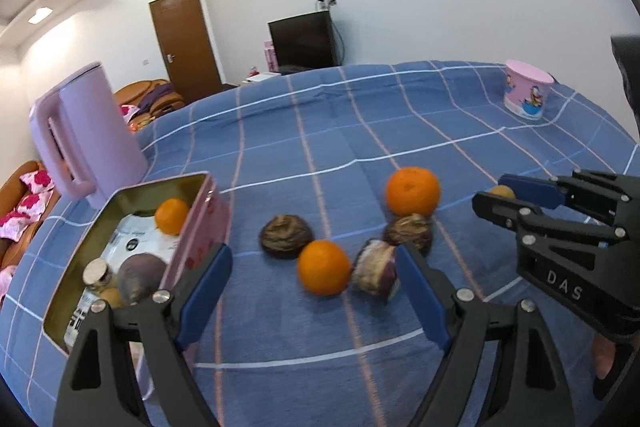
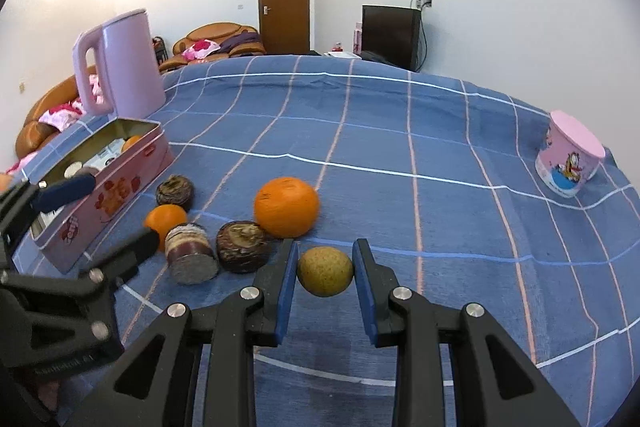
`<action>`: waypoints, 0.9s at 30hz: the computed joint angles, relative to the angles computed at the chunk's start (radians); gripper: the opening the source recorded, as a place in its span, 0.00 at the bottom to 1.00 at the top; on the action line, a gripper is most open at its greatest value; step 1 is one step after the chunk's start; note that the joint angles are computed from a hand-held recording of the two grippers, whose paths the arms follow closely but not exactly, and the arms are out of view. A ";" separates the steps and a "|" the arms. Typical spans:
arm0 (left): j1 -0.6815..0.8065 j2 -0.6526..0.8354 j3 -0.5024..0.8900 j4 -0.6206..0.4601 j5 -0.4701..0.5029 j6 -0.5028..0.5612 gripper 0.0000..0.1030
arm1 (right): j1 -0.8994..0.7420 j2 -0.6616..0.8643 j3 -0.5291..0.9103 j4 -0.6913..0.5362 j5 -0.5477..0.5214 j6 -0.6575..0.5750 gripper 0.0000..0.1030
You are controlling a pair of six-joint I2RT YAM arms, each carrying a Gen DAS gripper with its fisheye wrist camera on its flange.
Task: Organize fruits
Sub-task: 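Grasp the dark purple-labelled jar with the left tool while the right tool holds its fruit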
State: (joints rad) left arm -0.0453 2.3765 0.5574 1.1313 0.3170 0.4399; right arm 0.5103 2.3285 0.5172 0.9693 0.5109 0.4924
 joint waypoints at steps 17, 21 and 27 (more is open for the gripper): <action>-0.098 -0.004 0.057 -0.152 -0.032 0.043 0.59 | -0.009 0.008 -0.019 0.051 -0.008 0.013 0.29; -0.129 0.004 0.059 -0.138 -0.072 0.039 0.59 | -0.004 0.006 -0.014 0.040 -0.004 0.009 0.29; -0.184 0.026 0.022 -0.051 -0.142 0.061 0.39 | -0.005 0.010 -0.029 0.072 -0.001 0.012 0.29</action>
